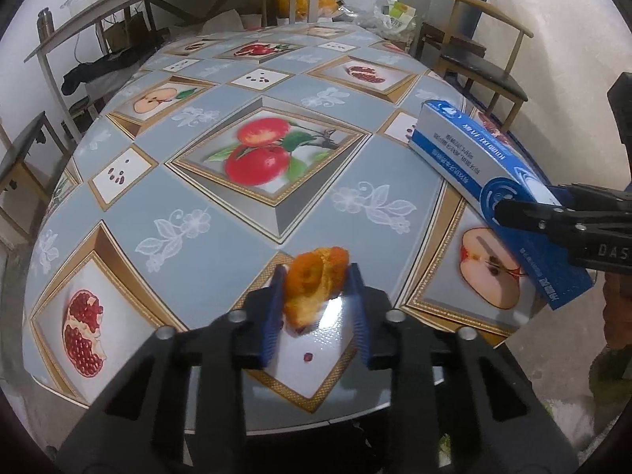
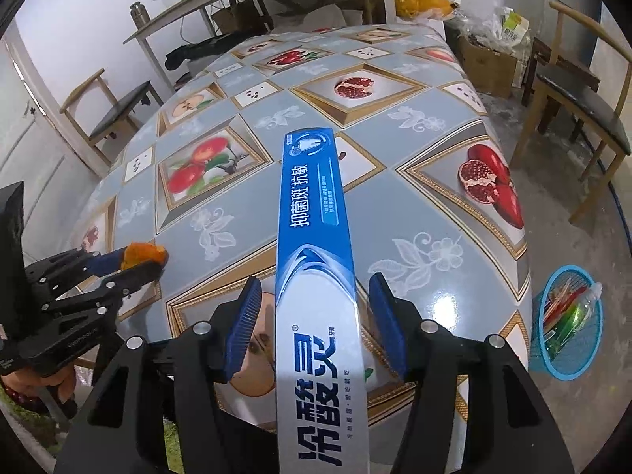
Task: Collect trash
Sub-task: 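Lift the toothpaste box with the right tool while the left tool holds the orange peel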
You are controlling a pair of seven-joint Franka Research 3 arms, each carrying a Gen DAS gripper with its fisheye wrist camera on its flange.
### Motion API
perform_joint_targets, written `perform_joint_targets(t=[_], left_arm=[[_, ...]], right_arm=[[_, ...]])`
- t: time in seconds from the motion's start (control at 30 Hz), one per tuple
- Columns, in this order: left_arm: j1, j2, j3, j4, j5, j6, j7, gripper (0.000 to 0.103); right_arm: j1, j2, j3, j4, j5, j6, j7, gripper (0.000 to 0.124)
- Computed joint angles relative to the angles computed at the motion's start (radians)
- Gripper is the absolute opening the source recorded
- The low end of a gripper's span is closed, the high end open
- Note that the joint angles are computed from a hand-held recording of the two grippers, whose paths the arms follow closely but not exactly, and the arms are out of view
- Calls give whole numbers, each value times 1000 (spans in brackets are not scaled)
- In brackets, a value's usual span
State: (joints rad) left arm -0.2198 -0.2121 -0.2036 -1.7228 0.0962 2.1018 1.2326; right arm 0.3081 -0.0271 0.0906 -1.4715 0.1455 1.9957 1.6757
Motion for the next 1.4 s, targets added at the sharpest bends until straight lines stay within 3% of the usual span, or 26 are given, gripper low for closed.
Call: perform_joint_targets(t=[0.13,0.5,0.93,1.4], left_arm=[[-4,-7,3,-9,-14,18,12,18],[-26,12,-8,7,-56,34,47,14],[-35,27,-22,28,-9,13,37,14],[-37,30,-23,32,-4,11,28,14]], right_arm=[[-1,-5,-1,-4,-4,-2,19,35],[-30,-55,-16,-43,19,-35,66,34],[-35,-29,-10,-37,9,4,96,40],[-38,-54,-13,-62,6,27,105,33]])
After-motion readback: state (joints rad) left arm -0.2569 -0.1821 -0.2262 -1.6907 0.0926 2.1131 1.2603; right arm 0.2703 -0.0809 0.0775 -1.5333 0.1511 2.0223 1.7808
